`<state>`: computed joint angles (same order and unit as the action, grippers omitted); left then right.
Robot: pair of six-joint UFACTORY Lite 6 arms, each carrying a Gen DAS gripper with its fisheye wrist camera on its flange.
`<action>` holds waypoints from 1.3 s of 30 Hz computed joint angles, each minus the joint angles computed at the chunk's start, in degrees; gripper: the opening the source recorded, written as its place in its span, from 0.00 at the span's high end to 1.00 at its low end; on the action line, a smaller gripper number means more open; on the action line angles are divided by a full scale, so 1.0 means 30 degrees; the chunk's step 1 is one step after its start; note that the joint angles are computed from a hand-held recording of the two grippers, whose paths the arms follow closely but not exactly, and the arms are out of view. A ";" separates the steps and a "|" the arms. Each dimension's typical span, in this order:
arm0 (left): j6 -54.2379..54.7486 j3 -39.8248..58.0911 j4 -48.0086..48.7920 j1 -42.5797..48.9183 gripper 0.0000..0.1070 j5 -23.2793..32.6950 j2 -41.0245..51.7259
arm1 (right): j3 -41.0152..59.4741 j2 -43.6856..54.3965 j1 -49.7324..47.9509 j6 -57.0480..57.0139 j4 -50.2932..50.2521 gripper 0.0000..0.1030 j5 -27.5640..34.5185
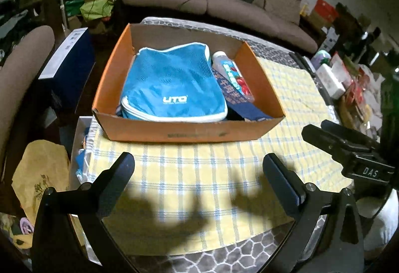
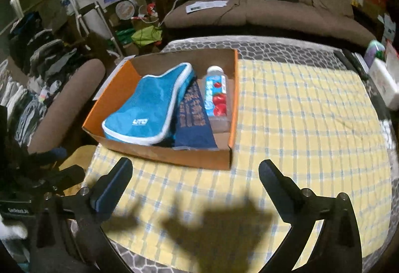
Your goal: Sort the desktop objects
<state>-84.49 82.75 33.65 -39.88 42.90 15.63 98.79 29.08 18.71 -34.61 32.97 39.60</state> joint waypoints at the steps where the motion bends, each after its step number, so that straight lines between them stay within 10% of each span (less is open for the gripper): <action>1: -0.0528 -0.0089 0.0320 -0.0210 0.04 -0.0009 0.0113 | -0.0459 -0.0188 -0.0197 -0.0315 0.0239 0.01 -0.0076; 14: -0.6824 0.2201 0.4525 -0.2463 0.04 0.1215 0.4776 | -0.5833 -0.1115 -0.4293 -0.5661 0.3469 0.01 -0.1760; 39: -0.4787 0.9783 0.3178 -0.1179 0.04 0.3183 1.2827 | -0.3665 0.3426 -0.4866 -1.0272 0.5789 0.01 -0.4436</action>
